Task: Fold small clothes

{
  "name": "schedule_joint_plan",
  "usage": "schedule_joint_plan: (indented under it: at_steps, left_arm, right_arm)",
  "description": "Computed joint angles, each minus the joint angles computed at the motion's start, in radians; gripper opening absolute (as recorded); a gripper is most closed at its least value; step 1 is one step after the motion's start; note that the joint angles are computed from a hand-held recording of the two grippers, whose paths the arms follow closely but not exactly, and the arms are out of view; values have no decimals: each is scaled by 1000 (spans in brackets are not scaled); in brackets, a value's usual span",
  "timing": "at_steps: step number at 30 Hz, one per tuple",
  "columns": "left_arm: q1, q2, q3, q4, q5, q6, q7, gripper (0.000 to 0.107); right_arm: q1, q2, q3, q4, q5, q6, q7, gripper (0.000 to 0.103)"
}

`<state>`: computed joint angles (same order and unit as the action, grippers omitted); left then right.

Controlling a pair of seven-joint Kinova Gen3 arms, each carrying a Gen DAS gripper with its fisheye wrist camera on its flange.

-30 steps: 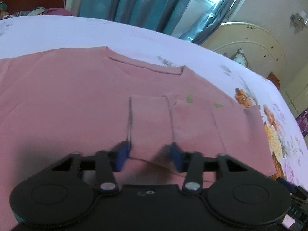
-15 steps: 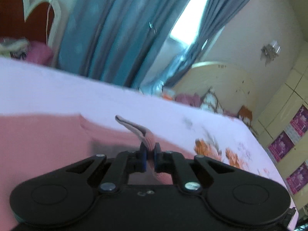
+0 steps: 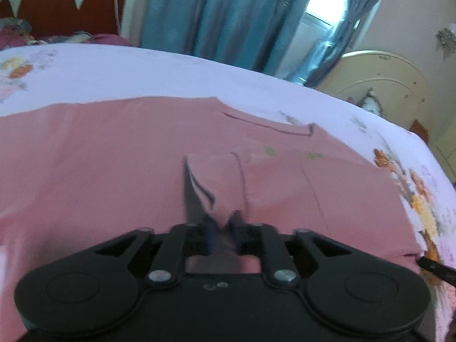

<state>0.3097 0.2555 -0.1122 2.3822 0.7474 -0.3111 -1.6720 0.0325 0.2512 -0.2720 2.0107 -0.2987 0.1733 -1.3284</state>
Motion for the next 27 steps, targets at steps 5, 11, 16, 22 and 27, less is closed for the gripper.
schedule_joint_plan:
  at_steps: [5, 11, 16, 22, 27]
  left_arm:
    - [199, -33, -148, 22, 203, -119, -181, 65]
    - [53, -16, 25, -66, 230, -90, -283, 61]
    - [38, 55, 47, -107, 197, -69, -297, 56]
    - [40, 96, -5, -115, 153, 3, -289, 57]
    - [102, 100, -55, -114, 192, -5, -330, 57]
  right_arm:
    - [190, -25, -203, 28, -62, -102, 144, 72]
    - [138, 103, -178, -141, 4, -34, 109, 72]
    - [-8, 232, -42, -336, 30, 90, 43, 49]
    - [-90, 362, 49, -530, 29, 181, -45, 49]
    - [-106, 398, 52, -574, 50, 193, -48, 15]
